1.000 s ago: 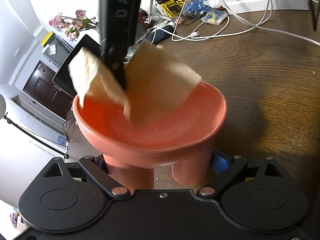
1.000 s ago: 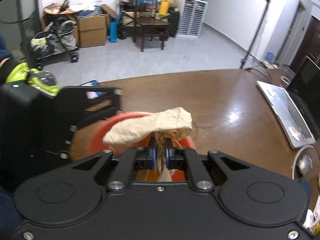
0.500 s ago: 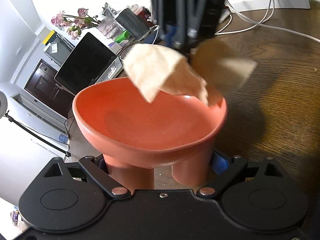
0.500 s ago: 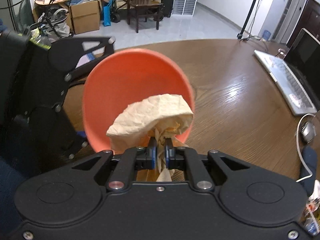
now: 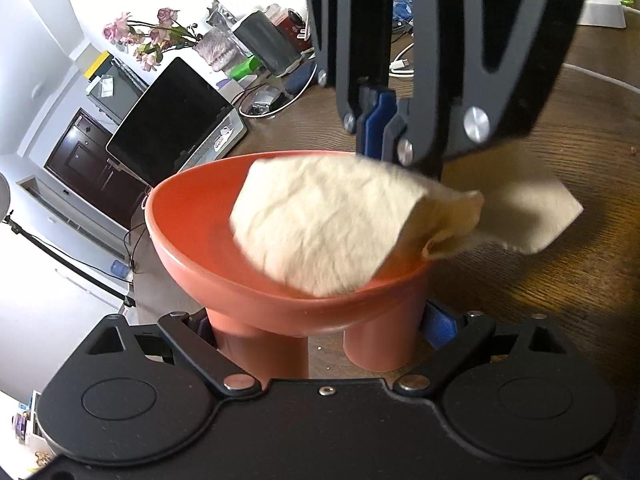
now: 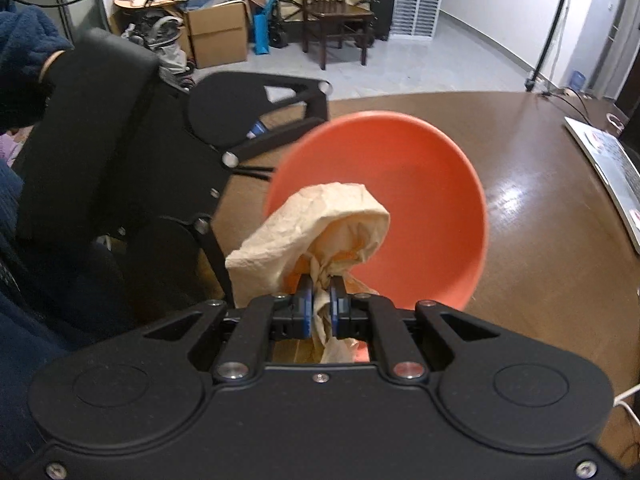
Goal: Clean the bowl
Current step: 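Rub the cloth around the bowl interior with the right gripper, then wipe the cloth across the bowl interior again with the right gripper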
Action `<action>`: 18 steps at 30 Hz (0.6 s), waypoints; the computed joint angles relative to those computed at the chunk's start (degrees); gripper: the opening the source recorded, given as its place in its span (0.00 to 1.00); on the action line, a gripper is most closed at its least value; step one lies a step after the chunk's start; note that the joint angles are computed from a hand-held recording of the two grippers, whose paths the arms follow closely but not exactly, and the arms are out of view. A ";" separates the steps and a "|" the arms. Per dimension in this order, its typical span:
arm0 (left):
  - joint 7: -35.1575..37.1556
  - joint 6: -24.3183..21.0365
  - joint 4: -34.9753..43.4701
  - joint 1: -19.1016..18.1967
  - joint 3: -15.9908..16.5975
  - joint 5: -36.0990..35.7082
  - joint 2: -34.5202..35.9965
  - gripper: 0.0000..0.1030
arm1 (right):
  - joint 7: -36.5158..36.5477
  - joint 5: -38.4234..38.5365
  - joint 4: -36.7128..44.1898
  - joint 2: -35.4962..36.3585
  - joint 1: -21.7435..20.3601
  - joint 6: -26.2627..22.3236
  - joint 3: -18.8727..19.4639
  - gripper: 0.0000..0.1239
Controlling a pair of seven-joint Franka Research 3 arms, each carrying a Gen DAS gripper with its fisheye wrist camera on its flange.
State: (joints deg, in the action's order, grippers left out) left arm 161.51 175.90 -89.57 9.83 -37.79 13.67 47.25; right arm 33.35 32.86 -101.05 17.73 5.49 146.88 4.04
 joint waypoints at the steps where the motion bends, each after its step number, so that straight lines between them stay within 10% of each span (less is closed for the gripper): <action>1: -0.05 -0.12 0.04 -0.06 0.07 0.02 -0.06 0.90 | -0.29 0.06 0.19 0.06 0.01 -0.12 0.15 0.08; 18: -0.14 0.46 -1.59 1.32 -0.97 -0.25 -0.57 0.90 | -2.88 2.64 7.88 3.45 0.34 1.98 1.47 0.08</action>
State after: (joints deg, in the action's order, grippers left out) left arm 161.37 176.36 -91.17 11.15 -38.77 13.42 46.68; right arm 30.47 35.50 -93.17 21.18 5.84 148.86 5.52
